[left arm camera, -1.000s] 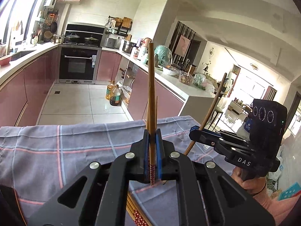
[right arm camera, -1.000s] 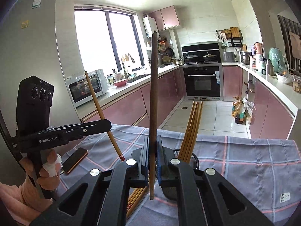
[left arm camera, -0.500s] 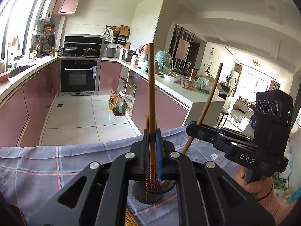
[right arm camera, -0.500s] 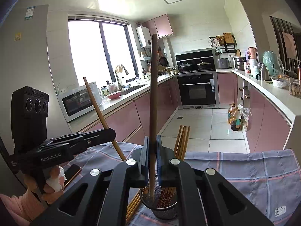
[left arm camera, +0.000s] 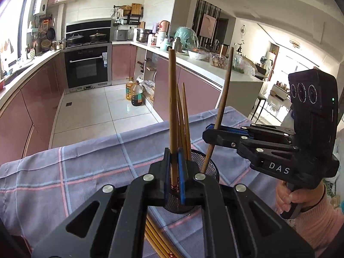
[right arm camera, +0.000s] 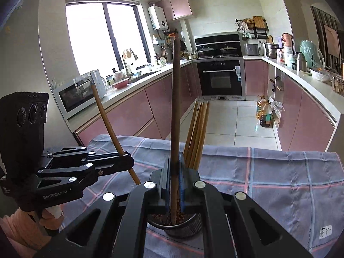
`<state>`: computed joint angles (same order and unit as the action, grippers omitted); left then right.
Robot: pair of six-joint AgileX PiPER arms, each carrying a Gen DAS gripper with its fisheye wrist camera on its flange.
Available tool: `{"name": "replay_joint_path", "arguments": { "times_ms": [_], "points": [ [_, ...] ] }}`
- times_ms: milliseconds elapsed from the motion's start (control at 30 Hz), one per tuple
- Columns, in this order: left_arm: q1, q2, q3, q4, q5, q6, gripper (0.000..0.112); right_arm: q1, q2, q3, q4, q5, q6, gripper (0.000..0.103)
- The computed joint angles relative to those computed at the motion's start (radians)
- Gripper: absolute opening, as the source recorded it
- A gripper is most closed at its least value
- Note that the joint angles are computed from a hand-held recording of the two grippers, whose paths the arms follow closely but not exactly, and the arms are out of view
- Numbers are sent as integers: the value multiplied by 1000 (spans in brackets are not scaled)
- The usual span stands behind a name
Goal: Organize utensils
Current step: 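Lower the chopstick into the black mesh cup with the left tool, then open the left tool and move it back over the chopstick row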
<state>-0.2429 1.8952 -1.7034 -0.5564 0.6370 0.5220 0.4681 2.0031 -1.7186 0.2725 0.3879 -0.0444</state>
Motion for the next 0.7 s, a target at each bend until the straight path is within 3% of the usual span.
{"name": "replay_joint_path", "arguments": {
  "times_ms": [133,400,700],
  "points": [
    [4,52,-71,49,62,-35,7,-8,49,-56,5,64,13,7],
    [9,180,-270,91,183,-101,7,-30,105,-120,18,98,34,8],
    [5,236,-347,108,206,-151,8,-36,112,-120,19,86,50,10]
  ]
}}
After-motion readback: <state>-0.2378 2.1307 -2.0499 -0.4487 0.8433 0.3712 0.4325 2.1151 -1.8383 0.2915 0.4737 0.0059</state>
